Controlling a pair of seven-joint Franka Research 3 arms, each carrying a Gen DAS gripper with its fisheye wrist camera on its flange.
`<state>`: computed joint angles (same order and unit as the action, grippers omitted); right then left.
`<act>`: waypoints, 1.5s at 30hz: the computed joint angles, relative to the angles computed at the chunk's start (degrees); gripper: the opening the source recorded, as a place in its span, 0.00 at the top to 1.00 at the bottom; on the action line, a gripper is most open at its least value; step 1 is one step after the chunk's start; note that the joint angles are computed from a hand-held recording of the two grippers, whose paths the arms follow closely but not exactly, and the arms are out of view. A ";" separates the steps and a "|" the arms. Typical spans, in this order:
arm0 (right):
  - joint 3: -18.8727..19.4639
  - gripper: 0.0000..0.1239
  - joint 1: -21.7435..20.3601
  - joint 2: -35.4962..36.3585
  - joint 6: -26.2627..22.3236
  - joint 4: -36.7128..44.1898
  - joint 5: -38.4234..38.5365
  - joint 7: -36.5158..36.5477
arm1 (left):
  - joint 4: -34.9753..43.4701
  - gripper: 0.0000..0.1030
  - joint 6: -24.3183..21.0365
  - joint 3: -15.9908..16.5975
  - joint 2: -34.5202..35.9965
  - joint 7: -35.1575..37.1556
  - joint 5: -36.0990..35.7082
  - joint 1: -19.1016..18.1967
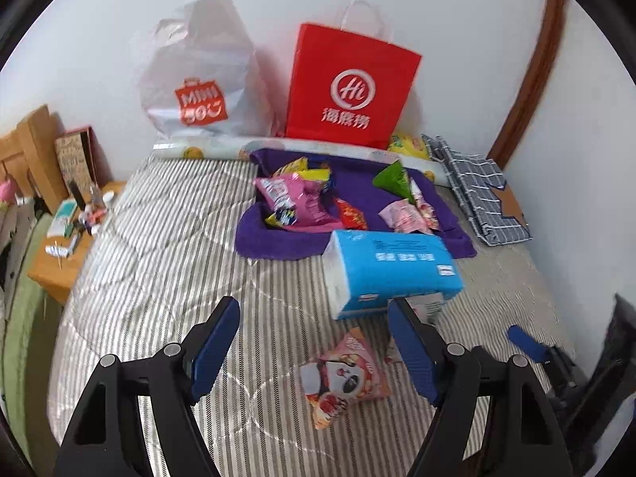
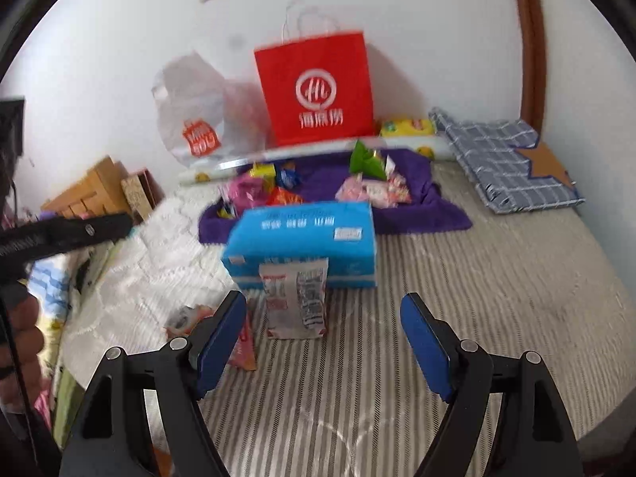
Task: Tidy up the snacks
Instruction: 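Grasp the white nutrition-label packet with the right gripper while the left grasps the panda-print bag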
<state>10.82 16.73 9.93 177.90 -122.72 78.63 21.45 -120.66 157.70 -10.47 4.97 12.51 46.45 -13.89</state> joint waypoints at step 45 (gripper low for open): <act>2.48 0.63 -4.15 9.84 -0.38 3.32 -48.86 46.77 | -5.53 0.27 12.28 1.20 3.02 14.47 -12.81 3.52</act>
<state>13.29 12.59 19.76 177.52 -119.41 29.77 68.22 -126.20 169.97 -9.27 7.99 26.98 33.64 -10.37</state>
